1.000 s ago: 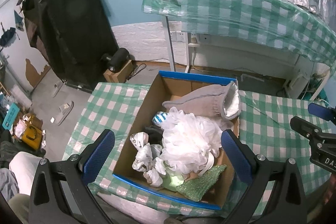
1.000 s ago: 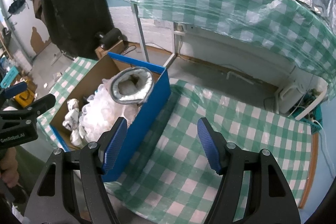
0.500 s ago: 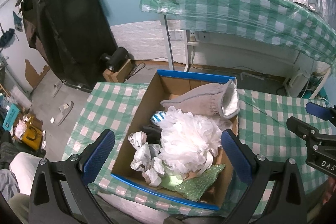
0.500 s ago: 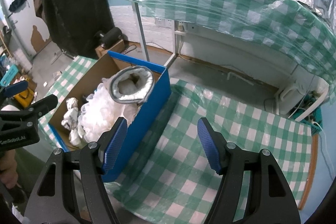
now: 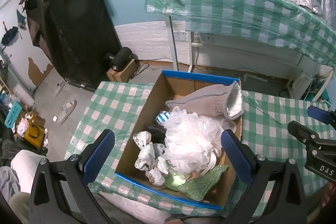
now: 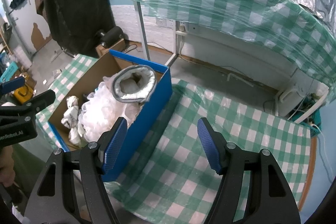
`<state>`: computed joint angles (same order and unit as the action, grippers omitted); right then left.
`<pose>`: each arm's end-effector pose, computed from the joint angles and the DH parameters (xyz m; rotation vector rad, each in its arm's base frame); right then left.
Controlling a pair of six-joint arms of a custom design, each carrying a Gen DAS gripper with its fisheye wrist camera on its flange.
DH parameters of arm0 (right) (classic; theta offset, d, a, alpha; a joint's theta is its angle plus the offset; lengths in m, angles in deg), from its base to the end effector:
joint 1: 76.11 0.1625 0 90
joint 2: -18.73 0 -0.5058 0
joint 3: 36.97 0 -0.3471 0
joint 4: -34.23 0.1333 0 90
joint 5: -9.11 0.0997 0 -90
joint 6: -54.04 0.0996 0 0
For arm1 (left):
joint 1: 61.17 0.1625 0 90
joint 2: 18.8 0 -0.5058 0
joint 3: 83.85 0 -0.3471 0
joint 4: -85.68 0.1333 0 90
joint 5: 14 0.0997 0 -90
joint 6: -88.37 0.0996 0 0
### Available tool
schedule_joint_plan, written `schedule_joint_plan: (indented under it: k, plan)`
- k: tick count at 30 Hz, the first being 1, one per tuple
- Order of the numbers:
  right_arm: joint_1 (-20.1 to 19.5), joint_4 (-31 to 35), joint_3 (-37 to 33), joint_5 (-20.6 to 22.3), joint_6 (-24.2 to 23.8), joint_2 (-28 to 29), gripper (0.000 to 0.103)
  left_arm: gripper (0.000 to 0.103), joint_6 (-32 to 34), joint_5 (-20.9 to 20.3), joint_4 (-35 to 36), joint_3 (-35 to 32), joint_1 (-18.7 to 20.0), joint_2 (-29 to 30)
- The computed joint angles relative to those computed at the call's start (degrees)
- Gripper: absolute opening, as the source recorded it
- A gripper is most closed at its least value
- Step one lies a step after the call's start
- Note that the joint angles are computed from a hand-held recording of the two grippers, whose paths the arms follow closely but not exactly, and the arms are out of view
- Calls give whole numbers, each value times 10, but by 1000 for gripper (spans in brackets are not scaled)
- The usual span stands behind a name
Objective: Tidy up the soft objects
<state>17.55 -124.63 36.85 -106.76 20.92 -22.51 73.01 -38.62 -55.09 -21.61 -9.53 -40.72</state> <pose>0.1411 -0.7988 0.2958 0.6053 -2.4120 0.6409 -0.3454 -0.7972 0.1040 0.2946 2.0594 -0.7716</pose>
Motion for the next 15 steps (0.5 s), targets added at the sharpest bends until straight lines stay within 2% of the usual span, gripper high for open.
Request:
schedule_joint_plan:
  k: [15]
  plan:
    - [1, 0, 2, 0, -1, 0, 69, 102, -12, -4, 9, 6, 1, -3]
